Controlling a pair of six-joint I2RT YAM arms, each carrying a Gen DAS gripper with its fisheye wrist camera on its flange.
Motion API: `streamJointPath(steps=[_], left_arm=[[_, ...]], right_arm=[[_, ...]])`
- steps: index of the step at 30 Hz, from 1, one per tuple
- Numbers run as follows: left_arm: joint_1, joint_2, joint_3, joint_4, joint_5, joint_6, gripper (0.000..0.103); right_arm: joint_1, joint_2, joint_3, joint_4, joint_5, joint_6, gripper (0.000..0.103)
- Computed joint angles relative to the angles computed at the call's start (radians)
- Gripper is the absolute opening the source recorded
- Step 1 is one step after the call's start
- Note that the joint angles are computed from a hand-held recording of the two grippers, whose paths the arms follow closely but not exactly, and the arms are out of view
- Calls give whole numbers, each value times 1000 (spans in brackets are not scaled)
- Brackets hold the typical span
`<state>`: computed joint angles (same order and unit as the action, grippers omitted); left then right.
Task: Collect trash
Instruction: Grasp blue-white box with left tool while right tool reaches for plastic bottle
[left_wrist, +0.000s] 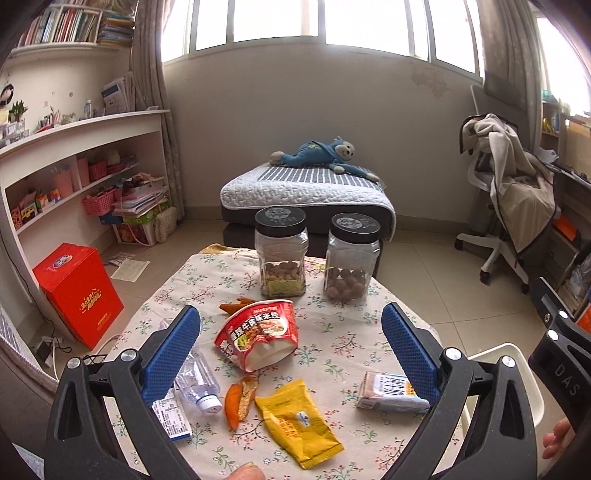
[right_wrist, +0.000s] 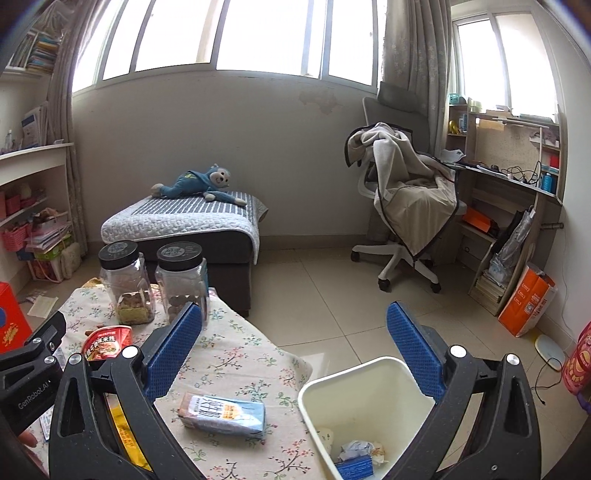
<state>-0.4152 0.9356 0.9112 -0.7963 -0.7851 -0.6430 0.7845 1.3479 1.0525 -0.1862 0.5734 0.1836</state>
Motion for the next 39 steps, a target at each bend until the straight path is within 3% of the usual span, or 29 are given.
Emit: streamJointPath(steps=[4,7,10,12,16,22,27,28,29,30,34,39], left_arm=[[122,-77,-72,10,67,53,96],[275,-109,-112,18,172,129,96],[501,-41,-121,-4,329,226,96],[684,35,-138,-12,490,308,96],[963,261,-142,-58,759,484,96],[1066,367,-186,3,748,562,96],[1089,428,-207,46,759,562,93],[1091,429,-221,59,760,564,89],[1094,442,-226,68,762,577,73],[1103,446,-238,72,773,594,64],[1135,354,-272,87,768,636,60],[1258,161,-222,-17,799,742,60]], right_arm=[[80,80,52,-2,18,2,96],[127,131,81,2,30,-2,96],[150,187,127,-16,20,9,96],[154,226,165,-50,-9,25,96],[148,320,265,-149,-100,65,96],[144,429,373,-235,-199,112,96],[171,482,418,-261,-198,96,96],[178,491,425,-263,-195,88,96],[182,498,434,-269,-195,79,96],[184,507,444,-273,-199,71,96],[196,546,485,-292,-227,46,96],[222,641,585,-336,-330,-4,96]])
